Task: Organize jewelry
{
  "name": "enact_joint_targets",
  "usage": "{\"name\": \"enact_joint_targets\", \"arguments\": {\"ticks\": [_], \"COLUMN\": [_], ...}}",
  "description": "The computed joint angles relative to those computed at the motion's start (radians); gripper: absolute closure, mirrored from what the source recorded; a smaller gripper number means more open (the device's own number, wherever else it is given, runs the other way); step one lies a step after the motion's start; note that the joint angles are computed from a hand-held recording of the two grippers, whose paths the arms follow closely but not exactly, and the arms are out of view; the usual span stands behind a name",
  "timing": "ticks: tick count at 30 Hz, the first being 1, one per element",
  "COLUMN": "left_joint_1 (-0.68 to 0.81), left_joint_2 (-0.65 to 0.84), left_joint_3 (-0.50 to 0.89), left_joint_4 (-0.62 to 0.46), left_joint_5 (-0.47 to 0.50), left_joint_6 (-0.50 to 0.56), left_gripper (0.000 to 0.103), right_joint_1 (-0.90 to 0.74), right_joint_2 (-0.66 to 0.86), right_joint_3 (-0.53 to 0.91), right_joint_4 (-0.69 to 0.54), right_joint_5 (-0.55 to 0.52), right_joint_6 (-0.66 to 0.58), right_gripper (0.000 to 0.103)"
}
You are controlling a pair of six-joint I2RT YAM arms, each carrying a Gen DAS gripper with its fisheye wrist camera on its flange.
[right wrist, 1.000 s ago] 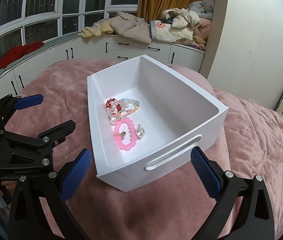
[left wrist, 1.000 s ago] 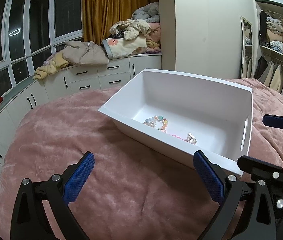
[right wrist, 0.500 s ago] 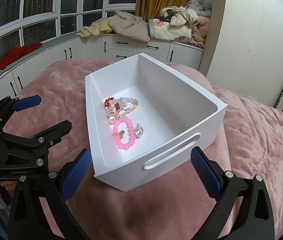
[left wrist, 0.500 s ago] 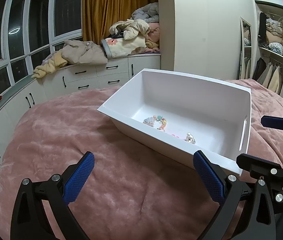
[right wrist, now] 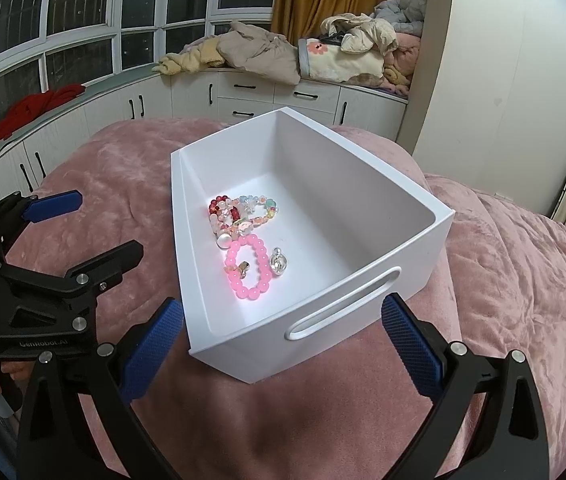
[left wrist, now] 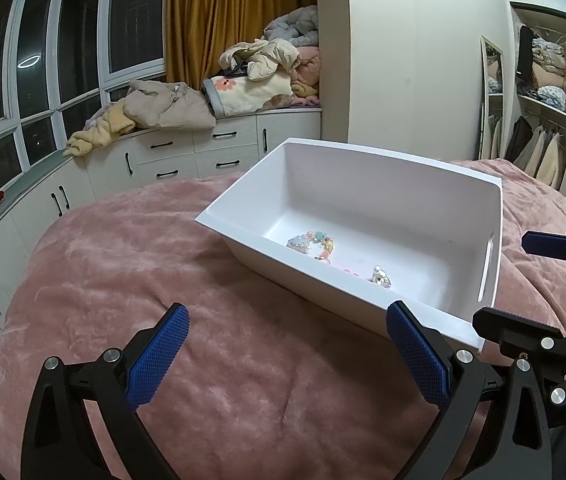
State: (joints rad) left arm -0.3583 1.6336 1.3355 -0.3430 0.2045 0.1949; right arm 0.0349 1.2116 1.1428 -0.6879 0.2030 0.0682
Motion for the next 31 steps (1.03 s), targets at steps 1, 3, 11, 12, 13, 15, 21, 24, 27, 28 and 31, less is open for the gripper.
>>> {"name": "enact_joint_targets", "arguments": {"ticks": [1, 3, 11, 12, 13, 15, 21, 24, 27, 28, 31], "left_joint_1": [0.001, 0.000, -0.004, -0.004, -0.004, -0.003, -0.003, -0.002, 0.004, 0.006, 0.007], "left_joint_2": [0.000, -0.004, -0.014, -0.014, -0.014, -0.012, -0.011, -0.004, 0.003, 0.004, 0.013], "left_joint_3": [-0.001, -0.006, -0.021, -0.021, -0.021, -0.015, -0.007, 0.004, 0.016, 0.017, 0.028], "left_joint_4": [0.000, 0.005, 0.021, 0.022, 0.021, 0.013, 0.008, -0.003, -0.009, -0.009, -0.021], "left_joint_5": [0.004, 0.006, -0.001, -0.003, -0.004, 0.005, 0.001, -0.001, 0.002, 0.006, 0.005], "left_joint_6": [0.002, 0.006, 0.017, 0.016, 0.014, 0.012, 0.014, 0.004, -0.013, -0.018, -0.021], "left_gripper": [0.003, 0.003, 0.003, 0.003, 0.003, 0.003, 0.003, 0.003, 0.003, 0.003, 0.003], "right_joint_1": [0.000, -0.003, -0.001, -0.002, 0.000, 0.001, -0.002, 0.010, 0.010, 0.010, 0.009], "right_joint_2": [0.000, 0.001, 0.000, 0.000, 0.000, 0.000, 0.001, 0.002, 0.003, 0.002, 0.002], "right_joint_3": [0.000, 0.000, 0.000, 0.000, 0.000, 0.000, 0.002, 0.006, 0.006, 0.006, 0.005], "right_joint_4": [0.000, 0.001, 0.000, 0.000, 0.001, 0.001, -0.003, -0.007, -0.007, -0.007, -0.006], "right_joint_5": [0.000, -0.002, 0.000, -0.001, 0.000, 0.001, -0.002, 0.009, 0.009, 0.009, 0.009], "right_joint_6": [0.000, 0.000, -0.001, -0.001, 0.001, 0.001, -0.003, 0.003, 0.005, 0.004, 0.002], "right_gripper": [0.005, 0.005, 0.005, 0.005, 0.005, 0.005, 0.005, 0.005, 0.005, 0.005, 0.005]}}
